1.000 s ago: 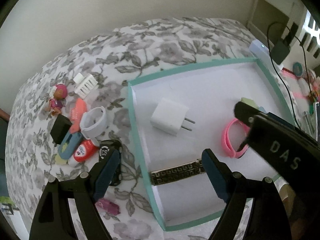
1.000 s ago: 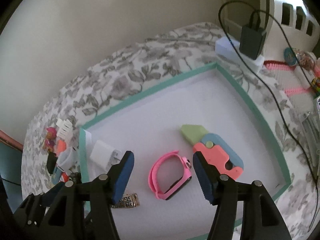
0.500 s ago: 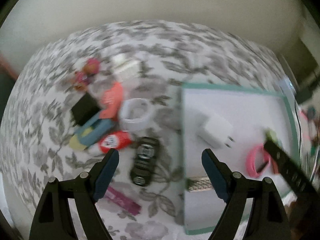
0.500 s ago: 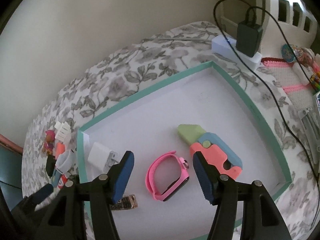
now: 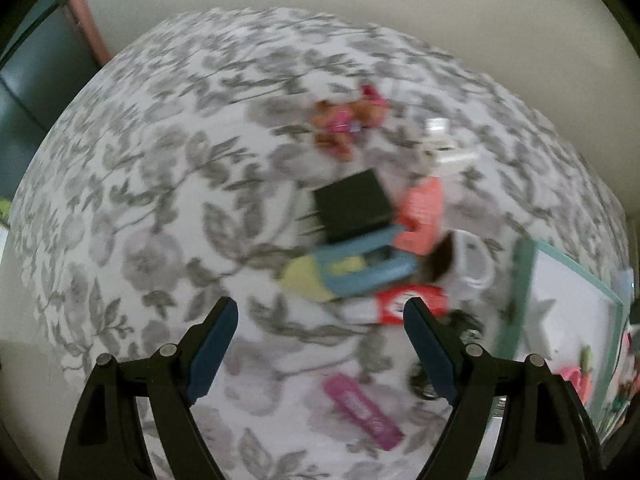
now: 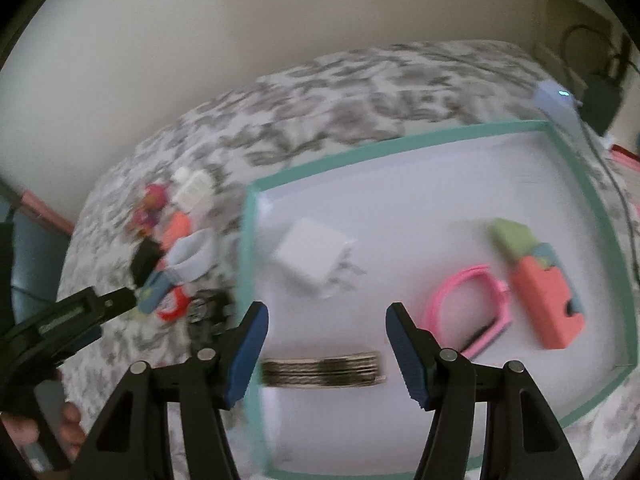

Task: Organize rigid objects
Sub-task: 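Withdraw both grippers from the tray toward the remaining pile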

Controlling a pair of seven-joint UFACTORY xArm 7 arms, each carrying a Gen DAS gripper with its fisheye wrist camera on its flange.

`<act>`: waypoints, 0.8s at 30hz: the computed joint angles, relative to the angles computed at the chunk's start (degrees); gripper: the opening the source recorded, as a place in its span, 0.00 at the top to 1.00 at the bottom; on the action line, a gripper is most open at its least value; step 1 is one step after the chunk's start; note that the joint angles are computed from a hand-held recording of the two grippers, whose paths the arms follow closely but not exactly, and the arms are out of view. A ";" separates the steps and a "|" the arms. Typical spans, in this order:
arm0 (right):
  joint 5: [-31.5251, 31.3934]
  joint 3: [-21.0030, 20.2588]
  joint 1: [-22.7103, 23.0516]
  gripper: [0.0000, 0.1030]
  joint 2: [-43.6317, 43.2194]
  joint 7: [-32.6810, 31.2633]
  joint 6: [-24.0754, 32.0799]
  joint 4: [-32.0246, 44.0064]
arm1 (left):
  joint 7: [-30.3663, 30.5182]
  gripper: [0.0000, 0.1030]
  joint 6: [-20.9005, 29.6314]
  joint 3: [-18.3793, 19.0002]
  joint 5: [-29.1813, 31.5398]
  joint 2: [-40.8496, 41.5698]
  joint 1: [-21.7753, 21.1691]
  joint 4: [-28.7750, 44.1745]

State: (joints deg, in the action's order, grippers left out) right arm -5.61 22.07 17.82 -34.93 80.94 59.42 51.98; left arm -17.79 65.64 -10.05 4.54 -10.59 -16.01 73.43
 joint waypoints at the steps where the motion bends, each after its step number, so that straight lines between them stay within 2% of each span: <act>1: -0.06 0.19 0.04 0.37 0.93 -0.16 -0.91 0.61 | -0.11 0.17 0.18 0.32 -0.16 0.10 0.26 -0.09; 14: -4.84 0.45 3.67 0.37 15.29 -4.55 -5.28 10.31 | 1.65 0.17 1.70 1.36 -3.39 0.40 1.23 -1.01; 17: -6.48 0.20 4.80 0.36 17.87 -6.05 -4.45 12.35 | 2.41 0.17 1.52 1.63 -3.75 0.62 1.40 -1.36; 19: -7.41 -0.08 5.49 0.36 18.86 -6.56 -3.01 13.38 | 2.75 0.17 1.70 1.72 -4.56 0.61 1.34 -1.78; 24: -7.13 -1.12 6.44 0.36 17.54 -5.41 -3.48 12.02 | 3.98 0.17 1.84 1.29 -5.01 -1.04 0.81 -3.91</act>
